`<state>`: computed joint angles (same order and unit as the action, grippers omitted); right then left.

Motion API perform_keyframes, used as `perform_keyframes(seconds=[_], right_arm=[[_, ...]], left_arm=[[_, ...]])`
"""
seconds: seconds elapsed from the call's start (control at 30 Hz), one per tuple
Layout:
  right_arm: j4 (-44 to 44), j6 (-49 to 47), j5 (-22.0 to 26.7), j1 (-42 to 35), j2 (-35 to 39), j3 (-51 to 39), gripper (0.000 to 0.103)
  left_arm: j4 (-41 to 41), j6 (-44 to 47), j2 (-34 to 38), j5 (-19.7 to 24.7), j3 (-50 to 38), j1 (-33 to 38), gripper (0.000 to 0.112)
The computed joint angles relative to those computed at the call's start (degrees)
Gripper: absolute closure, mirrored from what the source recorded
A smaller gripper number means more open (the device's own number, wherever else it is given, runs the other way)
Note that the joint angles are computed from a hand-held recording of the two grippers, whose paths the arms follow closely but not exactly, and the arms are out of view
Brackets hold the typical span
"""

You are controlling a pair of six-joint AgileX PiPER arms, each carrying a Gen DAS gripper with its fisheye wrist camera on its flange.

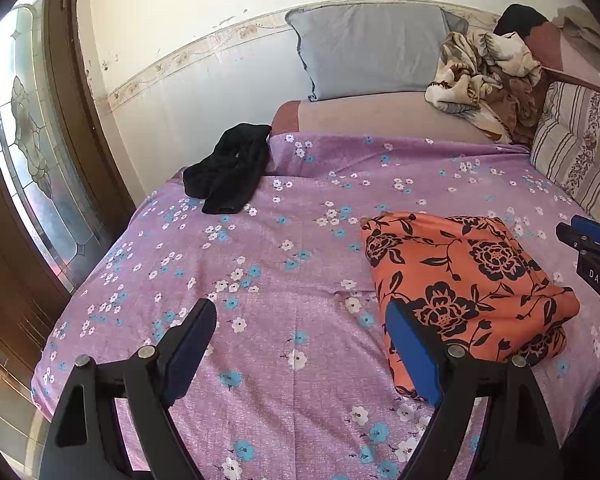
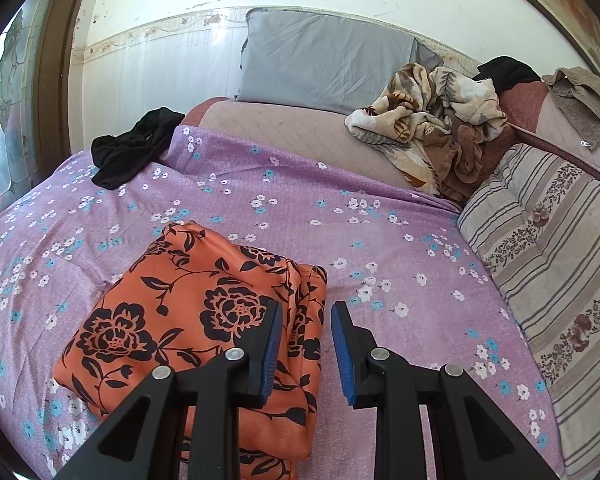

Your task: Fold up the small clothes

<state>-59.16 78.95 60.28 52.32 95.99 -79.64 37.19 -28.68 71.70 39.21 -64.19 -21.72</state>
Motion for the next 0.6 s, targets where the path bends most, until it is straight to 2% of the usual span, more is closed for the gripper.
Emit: perform_keyframes(seconds=[0.07, 0.1, 0.23, 0.3, 0.33, 0.37, 0.4, 0.47, 0.5, 0.53, 0.57, 0.6], right_arm=[[2.3, 0.6, -3.9, -1.9, -1.7, 1.8, 0.075], [4.7, 1.1, -7.9, -3.9, -3.4, 3.6, 0.075], [25.8, -7.7, -30.8, -16.4, -10.2, 12.5, 0.075], [37.3, -14.3, -42.2, -21.0, -11.4, 17.3, 0.074], [43.0, -18.5, -46.1, -22.0, -11.3, 18.7, 0.073], [48.7, -23.2, -47.7, -22.6, -10.6, 18.8, 0.073], [54.5, -28.8, -47.3, -22.9, -9.8, 18.2, 0.073], [65.9, -40.2, -42.2, -23.8, -6.7, 15.1, 0.073], [71.7, -45.5, -37.4, -24.6, -4.3, 12.7, 0.074], [77.4, -51.0, -34.2, -25.3, -1.7, 11.4, 0.072], [80.8, -55.2, -33.2, -26.0, -0.5, 11.5, 0.072], [82.0, -57.6, -34.5, -26.1, -1.3, 12.5, 0.074]], left_arm=[[-4.7, 4.0, 2.0, 0.1, -1.6, 1.6, 0.025], [-7.4, 6.0, 3.4, 0.5, -2.6, 2.5, 0.025], [-18.8, 12.2, 9.4, 3.8, -8.1, 6.4, 0.025], [-20.1, 11.7, 11.4, 4.6, -10.3, 6.8, 0.025], [-19.1, 10.3, 12.4, 5.0, -11.2, 6.5, 0.025], [-18.2, 9.2, 13.2, 5.1, -11.9, 6.1, 0.025], [-17.8, 8.7, 14.1, 4.8, -12.4, 5.7, 0.025], [-17.4, 8.8, 16.6, 5.3, -13.6, 4.6, 0.025], [-17.0, 9.0, 18.7, 6.3, -14.5, 4.2, 0.025], [-16.0, 9.3, 21.8, 9.2, -16.3, 3.1, 0.025], [-14.5, 9.7, 25.3, 11.6, -17.3, 2.1, 0.025], [-12.3, 8.2, 26.7, 11.7, -16.4, 1.4, 0.025]])
